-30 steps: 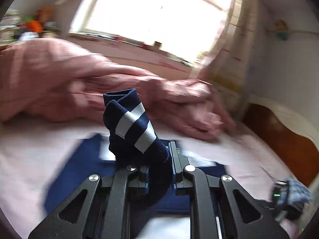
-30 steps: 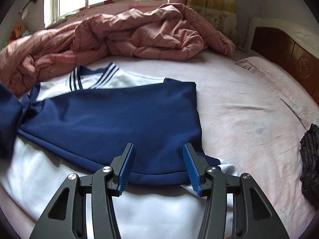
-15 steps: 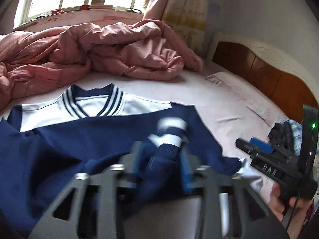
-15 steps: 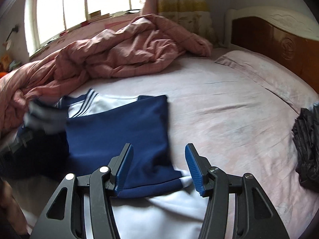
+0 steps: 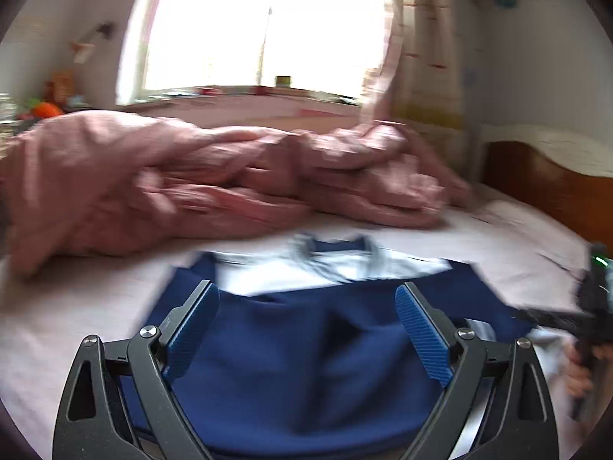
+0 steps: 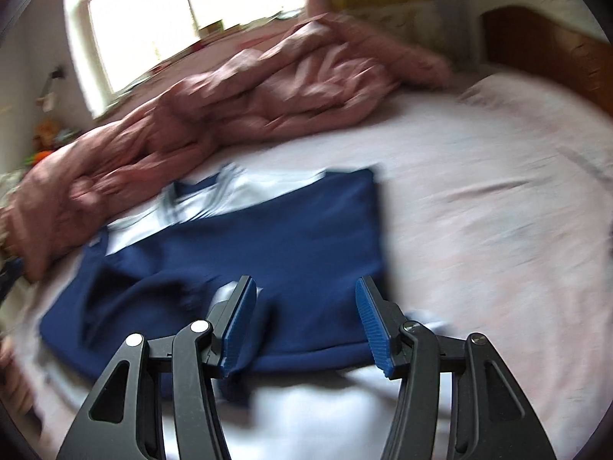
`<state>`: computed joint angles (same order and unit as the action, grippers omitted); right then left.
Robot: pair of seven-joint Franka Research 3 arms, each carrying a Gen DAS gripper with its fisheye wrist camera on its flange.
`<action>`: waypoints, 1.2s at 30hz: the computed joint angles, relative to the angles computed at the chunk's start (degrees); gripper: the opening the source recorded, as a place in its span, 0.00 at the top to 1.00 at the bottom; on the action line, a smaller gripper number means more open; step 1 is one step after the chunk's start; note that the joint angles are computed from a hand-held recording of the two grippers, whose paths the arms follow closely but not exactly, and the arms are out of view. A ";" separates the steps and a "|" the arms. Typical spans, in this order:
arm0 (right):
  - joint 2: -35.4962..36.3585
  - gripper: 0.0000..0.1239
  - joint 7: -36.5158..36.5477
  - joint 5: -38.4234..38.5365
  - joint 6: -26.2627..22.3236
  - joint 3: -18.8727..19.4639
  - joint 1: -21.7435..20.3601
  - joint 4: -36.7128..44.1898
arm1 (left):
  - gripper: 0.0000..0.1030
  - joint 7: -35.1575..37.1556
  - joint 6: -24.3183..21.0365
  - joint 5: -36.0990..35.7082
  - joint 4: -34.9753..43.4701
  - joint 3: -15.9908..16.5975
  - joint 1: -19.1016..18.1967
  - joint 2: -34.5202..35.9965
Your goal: Fold large clothes
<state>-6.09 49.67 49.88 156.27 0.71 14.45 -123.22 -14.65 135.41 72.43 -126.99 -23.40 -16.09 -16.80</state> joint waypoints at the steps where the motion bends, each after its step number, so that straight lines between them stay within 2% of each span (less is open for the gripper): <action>1: 0.34 0.54 -1.58 0.65 -2.16 -0.08 0.37 0.35 | 0.10 -0.78 0.25 -0.28 -1.06 0.61 0.29 -0.97; 4: 1.77 0.54 -4.68 0.32 -7.27 0.45 0.84 1.42 | 0.10 -2.67 2.51 -0.40 -3.30 1.60 1.52 -3.08; 6: 3.20 0.54 -3.67 -2.70 -6.08 1.58 1.11 1.50 | 0.10 -3.82 2.14 -0.25 -4.38 1.27 2.34 -4.52; 10: 6.04 0.55 4.85 -10.16 -2.83 2.99 1.50 2.74 | 0.10 -5.01 0.97 -2.09 -6.64 1.52 4.01 -6.48; 11: 6.15 0.66 6.99 -12.00 -3.08 3.14 1.56 3.26 | 0.10 -5.11 0.56 -2.97 -7.14 1.67 4.37 -6.79; 12: 6.29 0.87 6.28 -11.46 -4.34 3.24 1.55 4.15 | 0.10 -5.35 0.41 -3.76 -7.79 1.85 4.66 -7.26; 13: 5.67 0.88 7.40 -12.26 -2.40 3.63 1.95 4.24 | 0.10 -5.95 0.80 -4.20 -8.38 2.11 5.09 -7.44; 14: 4.86 0.89 10.28 -15.58 2.73 4.33 2.50 3.60 | 0.10 -6.20 1.58 -4.78 -8.93 2.51 5.37 -7.69; 16: 3.70 0.90 18.54 -27.26 12.85 5.42 2.85 3.48 | 0.10 -6.20 2.29 -6.09 -9.43 2.78 5.99 -7.42; 18: 3.17 0.90 29.24 -38.32 17.72 6.47 1.10 6.41 | 0.10 -6.23 1.44 -6.99 -9.46 2.29 6.50 -6.88; 19: 3.48 0.90 30.15 -38.39 18.28 5.30 2.03 9.11 | 0.10 -5.79 0.88 -7.54 -9.22 2.11 6.58 -6.31; 20: 4.22 0.90 34.16 -42.48 18.13 4.64 2.02 11.77 | 0.10 -4.97 0.54 -7.99 -8.87 2.15 6.63 -5.55; 21: 5.71 0.90 40.91 -50.58 15.83 5.64 0.02 15.23 | 0.10 -3.92 -0.07 -8.54 -8.42 2.15 6.58 -4.63; 22: 7.64 0.90 47.14 -58.33 11.56 5.04 0.01 19.04 | 0.10 -2.70 -1.12 -9.40 -7.81 2.17 6.47 -3.52; 23: 9.69 0.90 50.77 -62.99 7.26 4.12 0.78 22.31 | 0.10 -1.73 -2.05 -10.27 -7.25 2.28 6.30 -2.41; 25: 13.06 0.90 54.63 -68.47 0.67 2.17 2.68 25.96 | 0.10 -0.36 -1.39 -11.78 -6.94 3.43 5.92 -0.79; 27: 15.24 0.90 55.88 -68.83 -0.21 0.77 3.26 25.68 | 0.10 0.04 1.04 -13.00 -7.62 4.77 5.78 -0.50; 31: 17.74 0.89 55.40 -63.02 0.98 -0.95 2.36 23.56 | 0.10 -0.44 2.86 -13.25 -8.60 5.07 6.27 -0.93; 34: 17.56 0.76 55.42 -59.98 2.48 -2.03 1.46 20.95 | 0.10 -1.32 2.48 -11.76 -8.70 4.19 6.54 -1.58; 36: 15.92 0.72 57.80 -61.63 5.36 -3.32 1.79 17.69 | 0.10 -2.08 2.14 -10.32 -8.44 3.57 6.56 -2.20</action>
<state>9.83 107.47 -11.75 161.63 -2.60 16.24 -105.53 -16.74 137.54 62.12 -135.43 -19.83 -9.54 -18.99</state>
